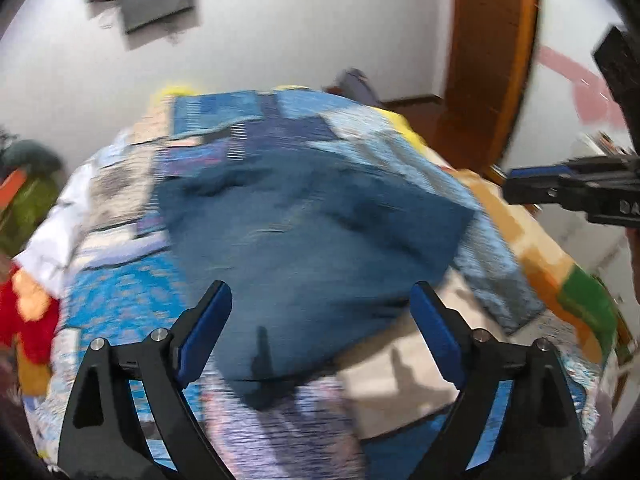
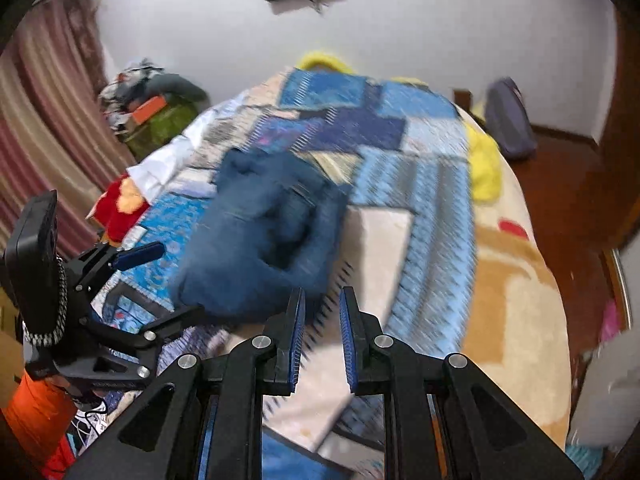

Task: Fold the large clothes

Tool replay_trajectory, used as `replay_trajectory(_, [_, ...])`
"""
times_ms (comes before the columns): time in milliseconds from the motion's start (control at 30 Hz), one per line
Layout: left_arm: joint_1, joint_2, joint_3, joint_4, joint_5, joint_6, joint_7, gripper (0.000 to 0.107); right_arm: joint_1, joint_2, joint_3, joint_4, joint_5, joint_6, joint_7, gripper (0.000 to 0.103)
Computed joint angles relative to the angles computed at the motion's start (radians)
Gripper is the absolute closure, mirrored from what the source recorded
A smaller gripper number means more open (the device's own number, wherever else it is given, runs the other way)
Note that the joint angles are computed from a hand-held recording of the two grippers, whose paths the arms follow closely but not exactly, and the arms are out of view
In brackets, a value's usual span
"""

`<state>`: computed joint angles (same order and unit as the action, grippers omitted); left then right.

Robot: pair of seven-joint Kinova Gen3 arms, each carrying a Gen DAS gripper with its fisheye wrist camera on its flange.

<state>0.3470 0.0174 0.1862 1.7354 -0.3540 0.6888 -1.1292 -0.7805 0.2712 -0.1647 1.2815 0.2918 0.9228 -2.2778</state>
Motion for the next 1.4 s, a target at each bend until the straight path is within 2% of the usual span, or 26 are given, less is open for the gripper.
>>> replay_trajectory(67, [-0.019, -0.011, -0.020, 0.008, -0.050, 0.013, 0.043, 0.015, -0.018, 0.043, -0.003, -0.071, 0.017, 0.021, 0.021, 0.090])
replay_trajectory(133, [-0.050, -0.014, -0.040, 0.013, -0.054, 0.023, 0.057, 0.015, -0.045, 0.100, -0.001, -0.164, 0.030, 0.058, 0.050, 0.090])
replay_trajectory(267, [-0.122, 0.020, -0.081, 0.014, 0.058, 0.020, -0.022, 0.013, -0.100, 0.235, 0.018, -0.349, 0.020, 0.133, 0.166, 0.090])
replay_trajectory(300, [-0.151, 0.040, -0.074, 0.016, 0.099, 0.020, -0.054, 0.013, -0.111, 0.269, 0.026, -0.395, 0.017, 0.166, 0.194, 0.090])
replay_trajectory(367, [-0.155, 0.087, -0.089, 0.009, 0.152, 0.043, -0.116, 0.013, -0.160, 0.353, 0.097, -0.488, 0.010, 0.247, 0.244, 0.090])
replay_trajectory(433, [-0.150, 0.124, -0.087, 0.033, 0.160, 0.025, -0.143, 0.010, -0.198, 0.418, 0.157, -0.537, 0.029, 0.318, 0.281, 0.090])
replay_trajectory(500, [-0.120, 0.120, -0.102, 0.093, 0.117, -0.049, -0.110, 0.004, -0.182, 0.429, 0.143, -0.512, 0.037, 0.330, 0.297, 0.090])
replay_trajectory(567, [-0.095, 0.113, -0.108, 0.127, 0.056, -0.089, -0.069, 0.004, -0.138, 0.389, 0.089, -0.428, 0.039, 0.281, 0.292, 0.090])
replay_trajectory(633, [-0.090, 0.108, -0.111, 0.135, 0.047, -0.091, -0.049, 0.004, -0.150, 0.349, 0.106, -0.353, 0.072, 0.249, 0.251, 0.090])
replay_trajectory(667, [-0.098, 0.106, -0.110, 0.138, 0.067, -0.094, -0.058, 0.004, -0.183, 0.339, 0.142, -0.323, 0.112, 0.257, 0.223, 0.090])
replay_trajectory(700, [-0.102, 0.105, -0.109, 0.143, 0.075, -0.098, -0.059, 0.004, -0.219, 0.337, 0.188, -0.305, 0.153, 0.282, 0.209, 0.087])
replay_trajectory(733, [-0.103, 0.103, -0.110, 0.149, 0.078, -0.099, -0.054, 0.004, -0.238, 0.343, 0.216, -0.301, 0.177, 0.304, 0.204, 0.077])
replay_trajectory(767, [-0.105, 0.105, -0.112, 0.151, 0.078, -0.101, -0.049, 0.004, -0.238, 0.346, 0.227, -0.293, 0.185, 0.328, 0.193, 0.071])
replay_trajectory(800, [-0.105, 0.097, -0.114, 0.158, 0.075, -0.103, -0.038, 0.004, -0.220, 0.353, 0.224, -0.290, 0.177, 0.362, 0.170, 0.061])
replay_trajectory(867, [-0.116, 0.086, -0.115, 0.171, 0.089, -0.114, -0.034, 0.004, -0.137, 0.351, 0.180, -0.265, 0.112, 0.384, 0.145, 0.057])
replay_trajectory(900, [-0.123, 0.080, -0.115, 0.177, 0.100, -0.116, -0.033, 0.004, -0.091, 0.336, 0.155, -0.230, 0.080, 0.372, 0.119, 0.057])
replay_trajectory(967, [-0.125, 0.068, -0.115, 0.178, 0.092, -0.109, -0.018, 0.004, -0.054, 0.288, 0.135, -0.169, 0.063, 0.326, 0.092, 0.057])
replay_trajectory(1100, [-0.109, 0.059, -0.107, 0.127, -0.002, -0.018, 0.030, 0.004, -0.050, 0.203, 0.125, -0.128, 0.108, 0.268, 0.040, 0.057])
replay_trajectory(1200, [-0.121, 0.043, -0.106, 0.103, -0.026, -0.014, 0.034, 0.004, -0.004, 0.154, 0.080, -0.146, 0.071, 0.174, 0.068, 0.055])
replay_trajectory(1267, [-0.136, 0.049, -0.108, 0.070, -0.021, -0.005, 0.027, 0.004, 0.010, 0.152, 0.060, -0.182, 0.037, 0.132, 0.100, 0.039])
replay_trajectory(1300, [-0.148, 0.058, -0.110, 0.045, -0.002, -0.002, 0.010, 0.004, 0.007, 0.165, 0.056, -0.212, 0.027, 0.121, 0.112, 0.025])
replay_trajectory(1333, [-0.160, 0.071, -0.112, 0.020, 0.027, 0.003, -0.016, 0.004, 0.010, 0.174, 0.046, -0.233, 0.015, 0.100, 0.131, 0.018])
replay_trajectory(1400, [-0.176, 0.101, -0.111, -0.028, 0.080, 0.013, -0.063, 0.004, 0.004, 0.232, 0.038, -0.319, -0.013, 0.083, 0.195, 0.015])
